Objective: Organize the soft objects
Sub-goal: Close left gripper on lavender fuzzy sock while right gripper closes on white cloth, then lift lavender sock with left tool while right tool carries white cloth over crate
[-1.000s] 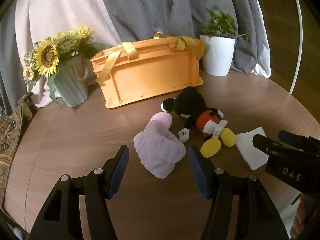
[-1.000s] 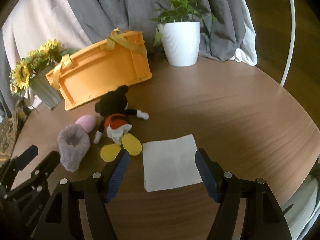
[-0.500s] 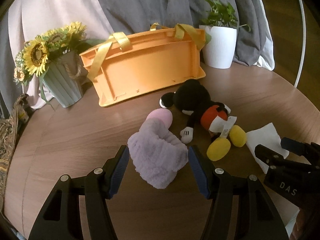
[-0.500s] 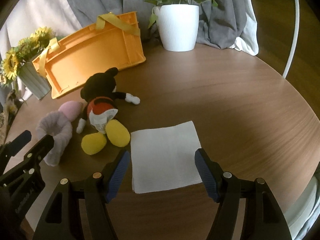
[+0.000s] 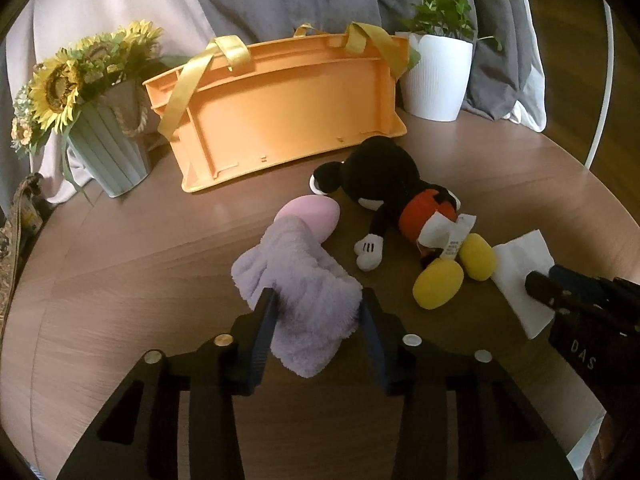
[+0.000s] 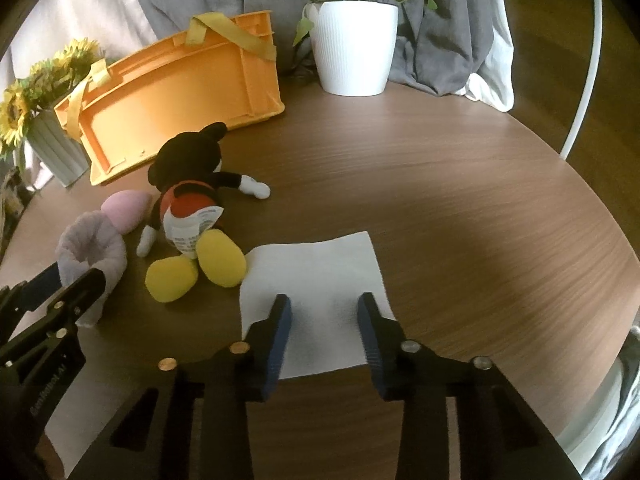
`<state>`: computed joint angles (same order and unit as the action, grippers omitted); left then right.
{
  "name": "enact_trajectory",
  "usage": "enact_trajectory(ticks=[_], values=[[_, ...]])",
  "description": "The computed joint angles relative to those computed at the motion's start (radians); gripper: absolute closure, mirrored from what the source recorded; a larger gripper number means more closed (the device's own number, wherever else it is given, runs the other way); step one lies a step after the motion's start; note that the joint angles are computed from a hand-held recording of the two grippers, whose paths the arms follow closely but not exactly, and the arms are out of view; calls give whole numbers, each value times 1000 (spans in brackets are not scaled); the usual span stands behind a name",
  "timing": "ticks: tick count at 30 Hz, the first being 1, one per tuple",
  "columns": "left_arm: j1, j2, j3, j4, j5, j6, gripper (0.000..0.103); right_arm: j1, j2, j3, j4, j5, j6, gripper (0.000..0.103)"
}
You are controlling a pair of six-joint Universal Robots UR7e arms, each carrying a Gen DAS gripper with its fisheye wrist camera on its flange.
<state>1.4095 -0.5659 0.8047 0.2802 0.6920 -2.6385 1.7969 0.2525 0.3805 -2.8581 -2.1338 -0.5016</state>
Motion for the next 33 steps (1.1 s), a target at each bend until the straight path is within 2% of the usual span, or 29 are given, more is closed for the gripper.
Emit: enact_trajectory(ticks=[2, 3, 6, 12, 24, 33], values=[[1, 1, -1, 5, 2, -1, 68, 0, 3, -4, -4, 2, -13, 83], [1, 0, 0, 4, 4, -4, 71, 0, 4, -6, -2, 4, -20, 90], [1, -8, 11, -5, 3, -4, 73, -1, -2, 2, 7, 12, -23, 94], [-8, -37, 53, -23, 11, -19, 77, 0, -58, 91, -10, 39, 12, 94], [-52, -131, 179, -96, 30, -33, 78, 19, -176, 279, -108, 115, 28, 94], [-82, -206, 268, -167, 39, -20, 78, 39, -233, 358, -161, 169, 20, 94]])
